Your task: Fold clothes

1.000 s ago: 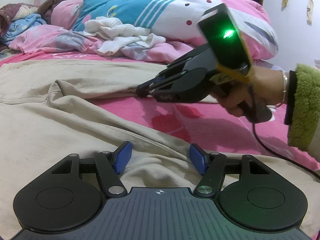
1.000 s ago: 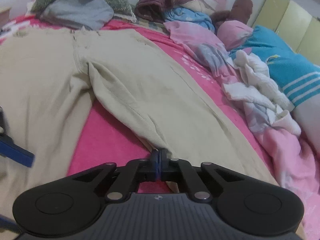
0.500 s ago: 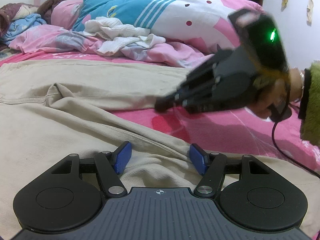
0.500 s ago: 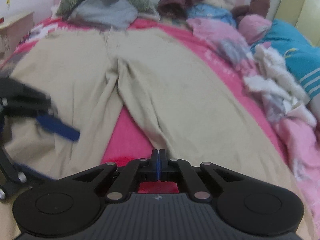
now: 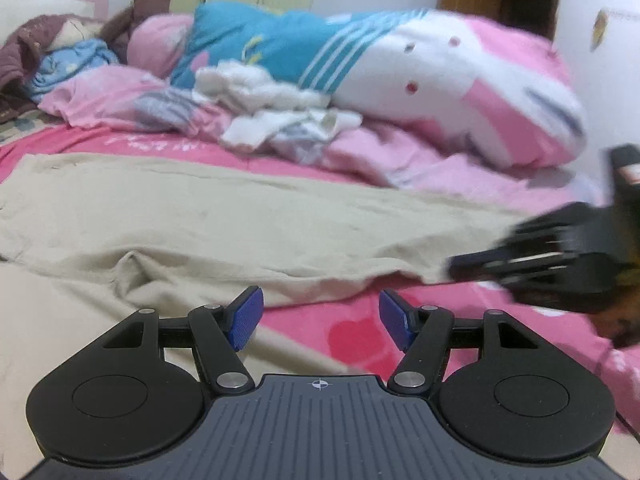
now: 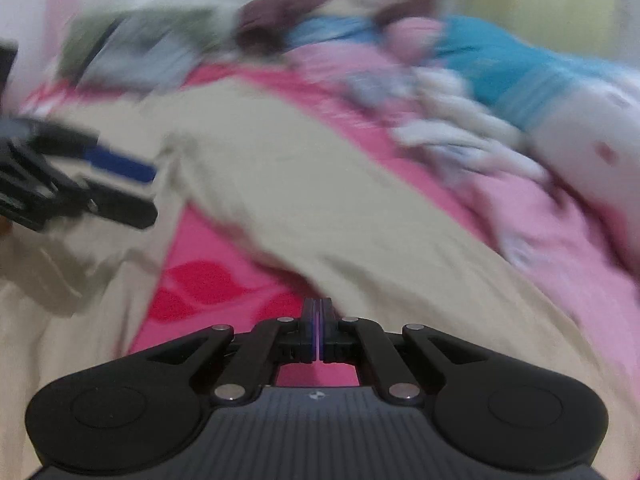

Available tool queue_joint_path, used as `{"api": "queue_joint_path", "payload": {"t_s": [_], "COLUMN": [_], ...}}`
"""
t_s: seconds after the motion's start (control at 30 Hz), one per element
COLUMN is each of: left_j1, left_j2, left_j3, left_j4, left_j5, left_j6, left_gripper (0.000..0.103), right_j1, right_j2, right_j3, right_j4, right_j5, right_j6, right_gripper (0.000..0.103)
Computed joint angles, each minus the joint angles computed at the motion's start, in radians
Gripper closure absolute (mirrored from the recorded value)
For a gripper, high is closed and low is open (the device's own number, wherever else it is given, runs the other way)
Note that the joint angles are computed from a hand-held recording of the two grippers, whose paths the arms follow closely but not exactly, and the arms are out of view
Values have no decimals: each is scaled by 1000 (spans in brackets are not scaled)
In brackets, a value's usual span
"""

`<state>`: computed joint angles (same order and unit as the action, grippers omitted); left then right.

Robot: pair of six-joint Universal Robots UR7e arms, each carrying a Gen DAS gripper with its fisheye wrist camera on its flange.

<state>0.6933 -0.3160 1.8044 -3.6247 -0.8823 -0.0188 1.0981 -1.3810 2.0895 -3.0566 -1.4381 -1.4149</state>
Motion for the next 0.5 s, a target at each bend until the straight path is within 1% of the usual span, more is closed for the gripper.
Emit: {"api": "queue_joint_path", "payload": {"t_s": [0.07, 0.1, 0.2, 0.27, 0.33, 0.5], "left_j1": [12, 15, 35, 44, 39, 42], "left_j2": [34, 55, 77, 89, 94, 96], "left_j3": [-74, -109, -140, -136, -131, -116], "left_j4": [63, 93, 148, 129, 101, 56], "left_j5": [45, 86, 117, 120, 126, 112], "left_j6": [12, 20, -24, -29, -14, -8], "left_gripper": [40, 40, 40, 40, 40, 40], "right_j1": [-30, -41, -61, -69, -68, -33], "right_j2": [-16, -23, -34, -29, -5, 104], "right_j3": [12, 22, 54, 73, 81, 65], "right_j4": [-35, -51, -96, -142, -198, -319], "right_j5": [24, 23, 17, 26, 36, 13], "right_j6": [33, 30, -17, -56, -90, -174], "right_gripper": [102, 101, 97, 83, 82, 80]}}
